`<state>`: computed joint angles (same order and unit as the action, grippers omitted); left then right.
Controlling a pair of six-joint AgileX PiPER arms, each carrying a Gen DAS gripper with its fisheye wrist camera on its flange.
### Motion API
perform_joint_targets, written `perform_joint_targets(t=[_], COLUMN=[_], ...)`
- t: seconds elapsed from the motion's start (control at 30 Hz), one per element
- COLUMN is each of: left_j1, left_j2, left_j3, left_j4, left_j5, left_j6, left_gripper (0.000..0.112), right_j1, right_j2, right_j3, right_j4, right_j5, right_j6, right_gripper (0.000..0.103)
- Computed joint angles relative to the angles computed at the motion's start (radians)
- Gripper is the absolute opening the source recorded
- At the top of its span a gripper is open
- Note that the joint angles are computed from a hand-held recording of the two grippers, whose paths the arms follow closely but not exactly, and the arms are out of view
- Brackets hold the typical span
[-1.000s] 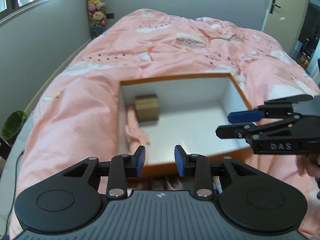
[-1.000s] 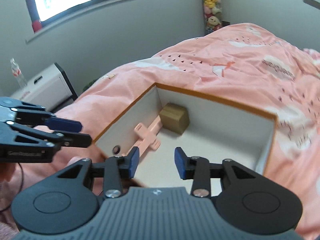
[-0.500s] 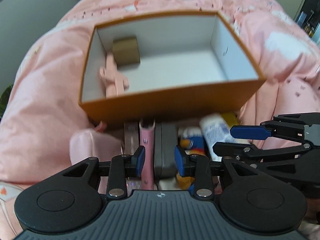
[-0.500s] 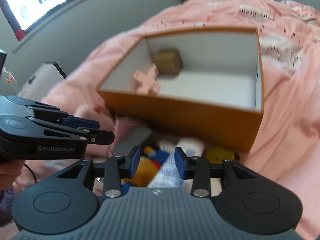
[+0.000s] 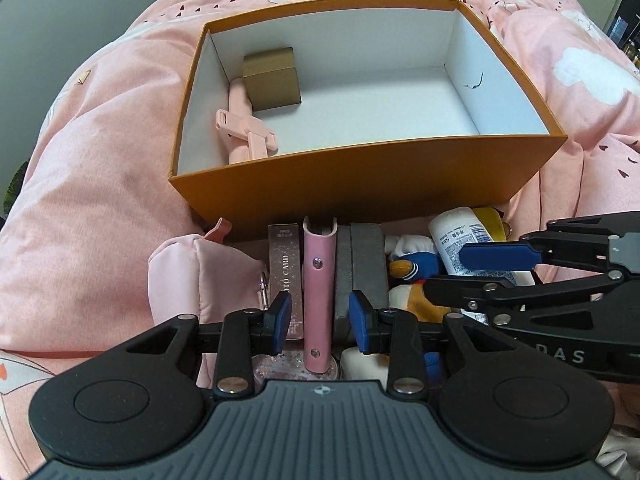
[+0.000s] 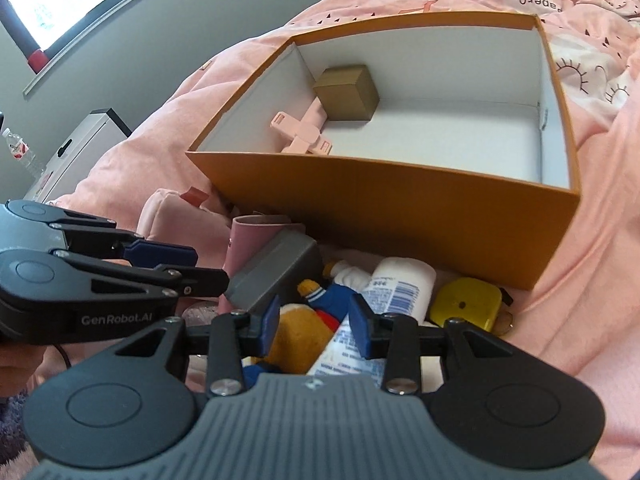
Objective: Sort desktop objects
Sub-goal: 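Withdraw both grippers from the box back toward the item pile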
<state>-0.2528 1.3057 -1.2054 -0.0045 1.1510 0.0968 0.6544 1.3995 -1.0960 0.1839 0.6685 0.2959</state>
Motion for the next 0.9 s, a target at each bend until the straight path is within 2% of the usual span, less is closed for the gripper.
perform_joint_targets(t=[0.27, 0.47, 0.73, 0.9], left_j1=[0.048, 0.034, 0.028, 0.038], left_j2=[0.009, 0.013, -0.022, -0.048], left_j3=[0.045, 0.056, 0.050, 0.021], left_j4=[-0.078, -0.054, -0.046, -0.052], left_j5=[-0.072, -0.107, -0.092, -0.061], left_j6=[0.058, 0.028, 0.011, 0.023], left_gripper=[0.030, 0.014, 0.012, 0.012], right_j1=[0.000, -0.008, -0.023, -0.078], right_j2=[0.015, 0.003, -0.025, -0.064], right_j3=[-0.006, -0.001, 0.007, 0.028], right_j4=[0.000, -0.040, -0.054, 0.011], right_j5=[-0.011, -0.010, -0.008, -0.002], right_j6=[0.007, 0.061, 0.092, 0.064], right_gripper=[0.041, 0.041, 0.041, 0.041])
